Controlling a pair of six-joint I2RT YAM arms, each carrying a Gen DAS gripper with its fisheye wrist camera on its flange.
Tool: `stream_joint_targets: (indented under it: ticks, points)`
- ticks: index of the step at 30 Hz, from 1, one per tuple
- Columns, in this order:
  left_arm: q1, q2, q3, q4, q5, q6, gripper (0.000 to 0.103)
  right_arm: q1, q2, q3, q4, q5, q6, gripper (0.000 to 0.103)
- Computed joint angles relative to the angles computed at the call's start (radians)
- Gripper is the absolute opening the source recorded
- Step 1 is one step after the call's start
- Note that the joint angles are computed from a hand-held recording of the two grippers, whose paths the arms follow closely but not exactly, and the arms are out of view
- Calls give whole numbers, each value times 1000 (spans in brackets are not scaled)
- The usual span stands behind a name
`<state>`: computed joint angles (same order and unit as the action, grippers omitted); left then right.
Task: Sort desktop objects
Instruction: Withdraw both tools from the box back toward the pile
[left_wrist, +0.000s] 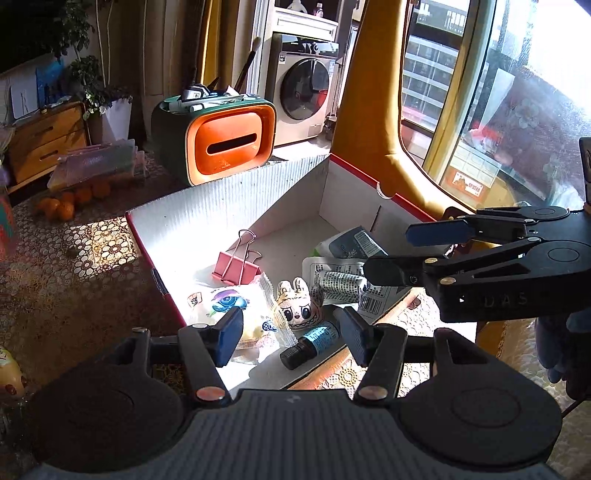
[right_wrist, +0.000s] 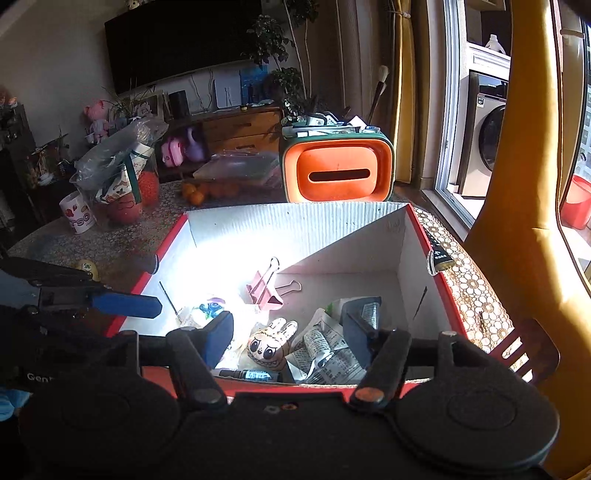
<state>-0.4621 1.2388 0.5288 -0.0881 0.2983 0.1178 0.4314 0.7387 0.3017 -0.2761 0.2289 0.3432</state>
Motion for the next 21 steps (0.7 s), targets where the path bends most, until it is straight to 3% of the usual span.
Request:
stream_joint_targets:
  ticks: [13,18,21]
  points:
    - [158,-306,-92,-159,87,95,62,330,-49,51,-110,243,217,80]
    - [299,-394,-114,-230,179,161,71,475,-9,75,-139,339,329,85]
    - [413,-429,-112,-291,250,231,71,578,46,92,-134,405,393,88]
